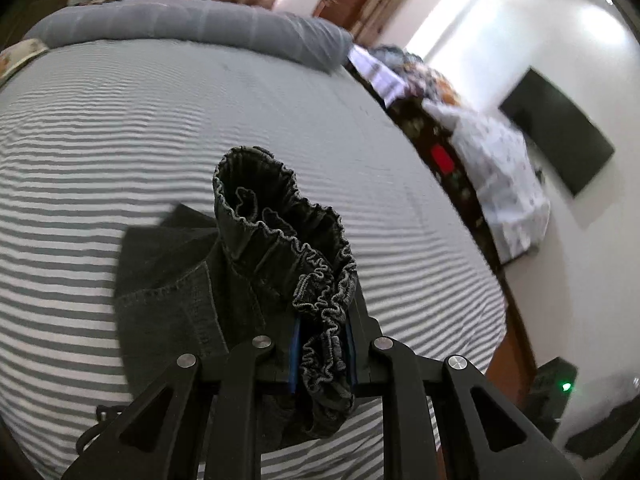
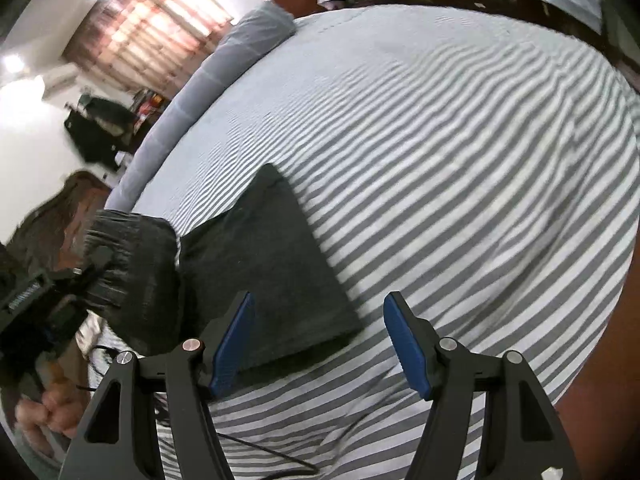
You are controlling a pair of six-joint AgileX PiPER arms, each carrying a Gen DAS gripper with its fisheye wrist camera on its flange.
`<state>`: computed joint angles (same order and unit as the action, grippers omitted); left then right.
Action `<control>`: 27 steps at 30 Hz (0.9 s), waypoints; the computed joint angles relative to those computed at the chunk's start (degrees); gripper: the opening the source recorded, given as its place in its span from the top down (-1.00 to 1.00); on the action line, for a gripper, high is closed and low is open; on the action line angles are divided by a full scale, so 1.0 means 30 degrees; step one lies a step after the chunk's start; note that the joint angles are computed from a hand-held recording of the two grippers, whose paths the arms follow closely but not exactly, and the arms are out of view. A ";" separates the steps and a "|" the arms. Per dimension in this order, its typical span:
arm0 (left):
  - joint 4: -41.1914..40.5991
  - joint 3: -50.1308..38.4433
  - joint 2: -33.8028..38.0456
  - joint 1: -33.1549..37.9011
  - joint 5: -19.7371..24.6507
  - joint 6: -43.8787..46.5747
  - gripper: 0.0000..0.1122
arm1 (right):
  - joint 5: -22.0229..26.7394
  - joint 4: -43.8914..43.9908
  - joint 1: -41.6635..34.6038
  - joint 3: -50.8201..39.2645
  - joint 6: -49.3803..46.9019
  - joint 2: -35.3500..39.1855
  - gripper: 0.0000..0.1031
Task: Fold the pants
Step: 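Grasp the elastic cuffs with the left tool and lift them up, then fold the cuffs over onto the pocket side with the left tool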
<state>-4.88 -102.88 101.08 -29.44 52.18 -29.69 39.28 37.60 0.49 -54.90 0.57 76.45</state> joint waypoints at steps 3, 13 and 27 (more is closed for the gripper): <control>0.0707 -0.1676 0.1874 -0.1176 0.0767 -0.0162 0.69 | 0.0075 0.1335 -0.1074 0.0617 -0.1251 0.0228 -0.25; 0.0831 -0.3975 0.4922 -0.2103 0.2358 -0.0163 0.56 | 0.0033 0.3599 -0.2522 0.1592 -0.3418 0.1311 -0.25; 0.1626 0.4786 -0.1793 -0.1156 0.0228 0.0731 0.18 | -0.0628 0.2211 0.0914 -0.0696 -0.3390 0.1449 -0.22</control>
